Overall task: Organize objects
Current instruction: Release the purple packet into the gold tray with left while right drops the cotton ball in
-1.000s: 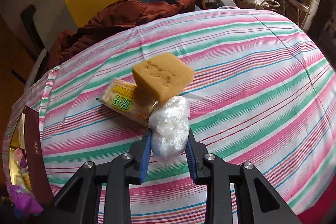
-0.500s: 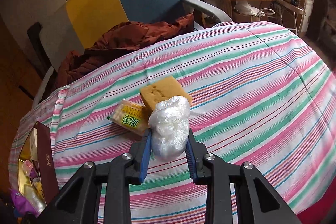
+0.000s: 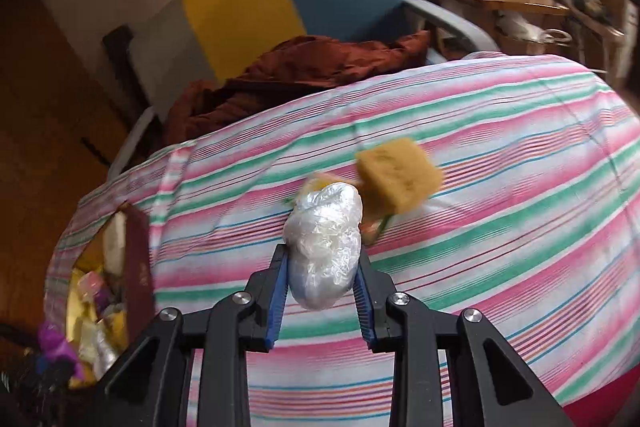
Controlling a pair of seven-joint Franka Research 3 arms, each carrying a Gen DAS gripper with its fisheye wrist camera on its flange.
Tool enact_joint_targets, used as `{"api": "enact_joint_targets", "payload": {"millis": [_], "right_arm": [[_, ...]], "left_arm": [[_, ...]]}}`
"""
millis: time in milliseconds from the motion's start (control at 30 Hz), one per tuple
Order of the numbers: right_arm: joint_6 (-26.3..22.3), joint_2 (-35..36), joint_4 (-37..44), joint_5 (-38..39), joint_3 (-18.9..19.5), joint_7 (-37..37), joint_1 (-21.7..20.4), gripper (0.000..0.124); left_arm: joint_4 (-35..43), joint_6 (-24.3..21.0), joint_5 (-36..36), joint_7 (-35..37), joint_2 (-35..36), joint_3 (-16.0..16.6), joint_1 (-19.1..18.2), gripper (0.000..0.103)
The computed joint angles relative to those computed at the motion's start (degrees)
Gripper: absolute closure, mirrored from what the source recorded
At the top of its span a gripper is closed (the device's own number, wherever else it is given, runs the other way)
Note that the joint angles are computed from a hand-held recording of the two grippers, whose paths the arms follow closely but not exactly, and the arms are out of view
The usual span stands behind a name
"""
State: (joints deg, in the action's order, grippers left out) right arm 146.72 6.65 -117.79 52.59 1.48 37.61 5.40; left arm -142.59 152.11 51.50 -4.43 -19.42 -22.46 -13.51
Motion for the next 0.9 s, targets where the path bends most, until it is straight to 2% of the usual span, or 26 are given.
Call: {"api": "enact_joint_targets", "payload": {"millis": [133, 333, 500, 567, 633, 700, 800, 900], "right_arm": [[-4.0, -4.2, -3.7, 2.5, 1.1, -5.4, 1.6, 0.093], [-9.8, -8.9, -6.9, 5.4, 2.2, -11.2, 6.9, 0.093], [-10.5, -8.6, -6.2, 7.1, 3.3, -10.6, 11.1, 0.090], [-9.8, -7.7, -5.2, 8.0, 4.0, -9.7, 12.4, 0.079], [-9.2, -7.3, -4.8, 8.7, 4.4, -8.9, 13.4, 0.061], [-8.9, -7.2, -4.6, 9.1, 4.9, -8.6, 14.2, 0.055], [-5.5, -8.7, -6.9, 9.2, 5.4, -9.2, 15.5, 0.037], [0.7, -10.2, -9.4, 5.9, 6.1, -9.1, 17.0, 0.035]], "left_arm": [[-4.6, -0.5, -3.4, -0.7, -5.6, 1.1, -0.2, 0.069], [-13.9, -2.7, -10.7, -1.1, -16.8, 2.5, -0.1, 0.069], [-19.8, -0.8, -15.6, -1.1, -22.8, 2.9, 0.4, 0.069], [-20.3, 0.2, -16.7, -0.8, -22.8, 2.3, 1.0, 0.069], [-20.9, 1.4, -17.5, -0.5, -22.6, 1.9, 1.4, 0.069], [-21.2, 3.1, -17.9, -0.2, -21.9, 1.5, 2.1, 0.069], [-21.0, 4.3, -18.2, 0.6, -21.1, 0.9, 2.9, 0.069], [-20.5, 4.9, -18.7, 1.4, -19.6, 0.6, 3.4, 0.069]]}}
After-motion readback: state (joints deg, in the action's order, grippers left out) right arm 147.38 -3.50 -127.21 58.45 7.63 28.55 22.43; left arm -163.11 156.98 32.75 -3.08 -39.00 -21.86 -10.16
